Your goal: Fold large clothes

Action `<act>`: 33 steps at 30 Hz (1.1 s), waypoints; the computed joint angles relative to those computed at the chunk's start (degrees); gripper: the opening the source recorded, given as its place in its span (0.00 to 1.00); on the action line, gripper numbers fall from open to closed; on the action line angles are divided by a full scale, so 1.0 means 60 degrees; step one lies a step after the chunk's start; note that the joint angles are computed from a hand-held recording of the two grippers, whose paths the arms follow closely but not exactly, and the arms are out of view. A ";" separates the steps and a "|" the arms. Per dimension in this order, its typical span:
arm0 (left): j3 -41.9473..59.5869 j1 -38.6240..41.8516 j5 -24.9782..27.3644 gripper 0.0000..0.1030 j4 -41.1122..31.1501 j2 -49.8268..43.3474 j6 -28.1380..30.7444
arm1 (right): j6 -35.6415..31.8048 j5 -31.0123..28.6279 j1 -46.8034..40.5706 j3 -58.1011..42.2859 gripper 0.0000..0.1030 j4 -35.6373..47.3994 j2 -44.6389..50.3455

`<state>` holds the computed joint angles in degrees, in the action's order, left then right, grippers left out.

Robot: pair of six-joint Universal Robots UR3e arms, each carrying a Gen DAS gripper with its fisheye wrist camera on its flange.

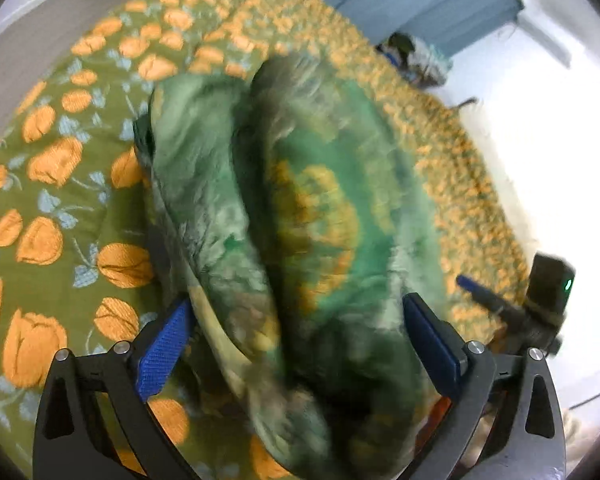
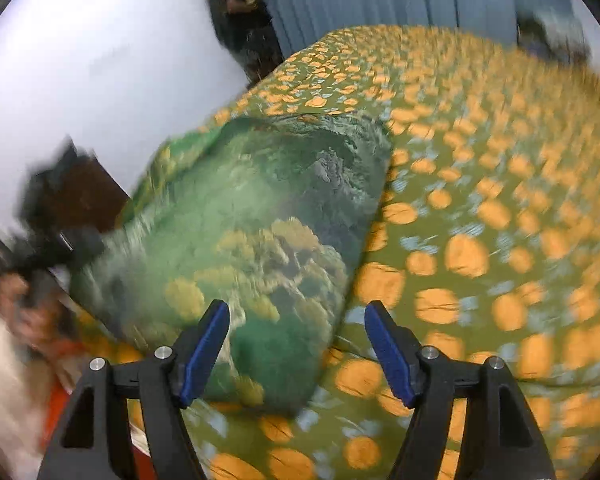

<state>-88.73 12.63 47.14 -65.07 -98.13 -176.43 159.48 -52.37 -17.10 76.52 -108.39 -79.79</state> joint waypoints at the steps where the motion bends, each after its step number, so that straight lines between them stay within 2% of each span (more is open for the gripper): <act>1: 0.0021 0.0013 -0.0095 1.00 0.0020 -0.0225 0.0025 | 0.0018 0.0478 -0.0085 -0.0116 0.70 0.0213 0.0345; 5: -0.0008 0.0010 -0.0142 1.00 0.0477 -0.0782 0.0095 | -0.0151 0.1214 0.0038 -0.0328 0.70 0.0488 0.1503; 6: 0.0149 -0.0062 0.0001 1.00 0.0435 -0.0977 0.0121 | -0.0178 0.1349 0.0049 -0.0160 0.78 0.0277 0.1638; 8: 0.0541 -0.0229 0.0189 1.00 0.0236 -0.1392 0.0219 | 0.0006 0.1655 0.0024 -0.0004 0.83 -0.0029 0.2036; 10: 0.0717 -0.0204 0.0063 1.00 0.0121 -0.1730 0.0481 | 0.0024 0.2091 -0.0014 -0.0242 0.87 0.0258 0.2563; 11: 0.0953 -0.0211 -0.0016 1.00 0.0026 -0.1946 0.0437 | 0.0022 0.2292 -0.0028 -0.0334 0.91 0.0372 0.2809; 13: 0.1538 -0.0265 -0.0117 1.00 -0.0297 -0.2478 0.0424 | 0.0019 0.2684 -0.0026 -0.0373 0.93 0.0360 0.3135; 17: 0.2201 -0.0142 -0.0364 1.00 -0.1261 -0.2880 0.1118 | -0.0066 0.3113 0.0144 -0.0925 0.96 0.0533 0.3775; 21: 0.1846 -0.0124 -0.0626 1.00 -0.0315 -0.3030 0.0860 | -0.0287 0.3102 0.0263 -0.1483 1.00 0.1299 0.4040; 23: 0.1311 -0.0031 -0.0674 1.00 0.0144 -0.2854 0.0732 | -0.0006 0.2887 0.0461 -0.1768 1.00 0.1274 0.4084; 25: 0.1000 -0.0164 -0.0429 0.97 0.0545 -0.2619 0.0331 | 0.0290 0.2463 0.0728 -0.1602 0.91 0.0725 0.3757; 27: 0.0418 -0.0242 -0.0361 0.78 0.1111 -0.2164 0.0020 | 0.0678 0.1782 0.1044 -0.1038 0.75 -0.0468 0.3120; 30: -0.0454 -0.0203 -0.0339 0.66 0.1629 -0.1309 -0.0182 | 0.0388 0.1534 0.1172 -0.0388 0.64 -0.1077 0.2133; 33: -0.1792 0.0002 -0.0834 0.62 0.2731 -0.0249 -0.0738 | 0.0074 0.1658 0.1235 0.0317 0.61 -0.1576 0.1109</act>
<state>-99.48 12.64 42.13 -48.68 -99.62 -180.86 159.92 -42.43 -9.69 78.42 -117.84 -73.14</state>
